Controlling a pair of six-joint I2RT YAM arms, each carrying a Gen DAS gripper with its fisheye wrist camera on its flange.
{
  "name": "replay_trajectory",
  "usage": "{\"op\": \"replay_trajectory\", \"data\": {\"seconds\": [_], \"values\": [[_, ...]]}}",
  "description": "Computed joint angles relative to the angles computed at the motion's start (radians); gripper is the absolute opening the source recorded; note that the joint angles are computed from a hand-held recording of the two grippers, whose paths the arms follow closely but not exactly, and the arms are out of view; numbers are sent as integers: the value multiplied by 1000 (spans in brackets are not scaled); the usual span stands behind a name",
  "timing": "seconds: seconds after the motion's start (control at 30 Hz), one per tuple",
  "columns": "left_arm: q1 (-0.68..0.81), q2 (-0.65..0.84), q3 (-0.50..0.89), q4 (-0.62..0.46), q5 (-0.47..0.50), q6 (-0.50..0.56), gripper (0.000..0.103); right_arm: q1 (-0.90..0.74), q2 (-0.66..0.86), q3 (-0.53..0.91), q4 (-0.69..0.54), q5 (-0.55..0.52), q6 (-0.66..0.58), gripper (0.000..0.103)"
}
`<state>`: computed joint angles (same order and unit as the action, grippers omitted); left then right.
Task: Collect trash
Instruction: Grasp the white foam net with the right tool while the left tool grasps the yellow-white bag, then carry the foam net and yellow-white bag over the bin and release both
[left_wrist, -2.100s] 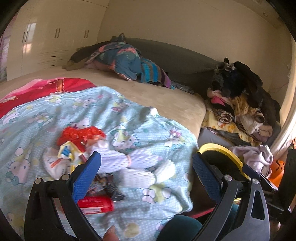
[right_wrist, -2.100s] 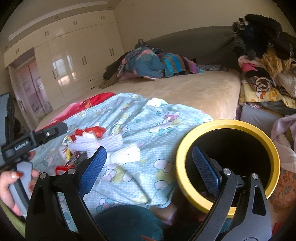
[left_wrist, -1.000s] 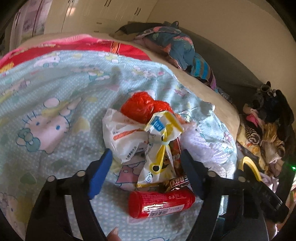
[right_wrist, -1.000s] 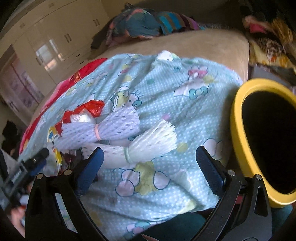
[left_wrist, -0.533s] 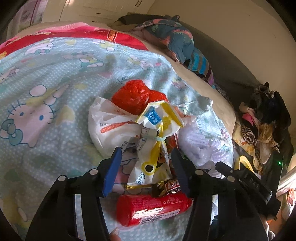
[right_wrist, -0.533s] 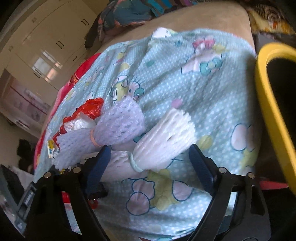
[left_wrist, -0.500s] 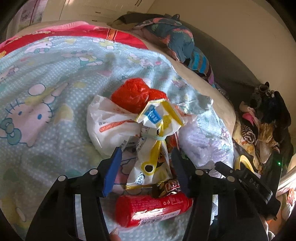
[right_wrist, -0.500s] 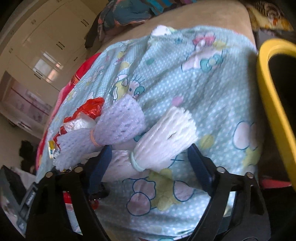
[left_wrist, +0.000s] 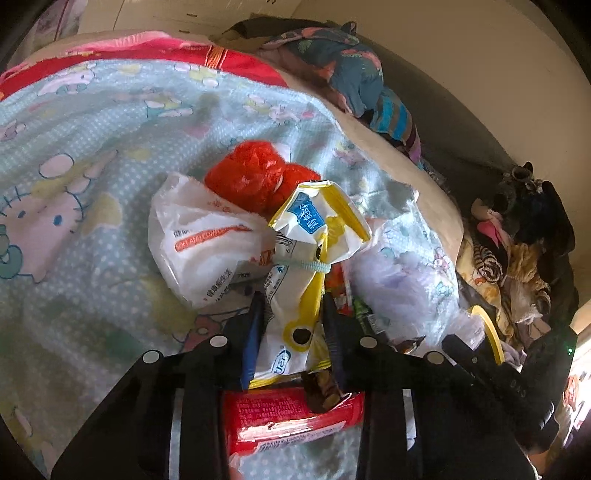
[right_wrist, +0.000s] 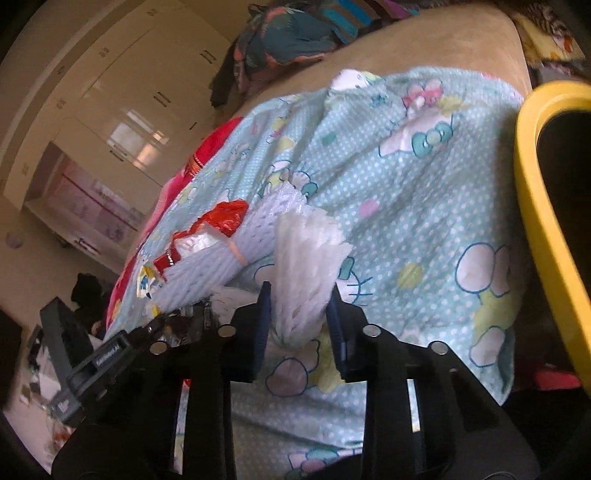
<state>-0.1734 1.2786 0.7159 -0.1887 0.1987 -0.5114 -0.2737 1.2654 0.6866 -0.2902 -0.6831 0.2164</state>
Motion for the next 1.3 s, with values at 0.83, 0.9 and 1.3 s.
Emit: {"op": "replay_trajectory", "data": {"seconds": [0.83,0.9,1.3], "values": [[-140,-246,110,-129,-147,48,29,-179,-283,41,-145,-43,-233,19],[-174,-246,119,-134,-162,39,29,-209,-291,43,-154,-54,-249,19],[-352,-210,151,-131,-234,31,29,-421,-256,76,-177,-137,-326,19]]}}
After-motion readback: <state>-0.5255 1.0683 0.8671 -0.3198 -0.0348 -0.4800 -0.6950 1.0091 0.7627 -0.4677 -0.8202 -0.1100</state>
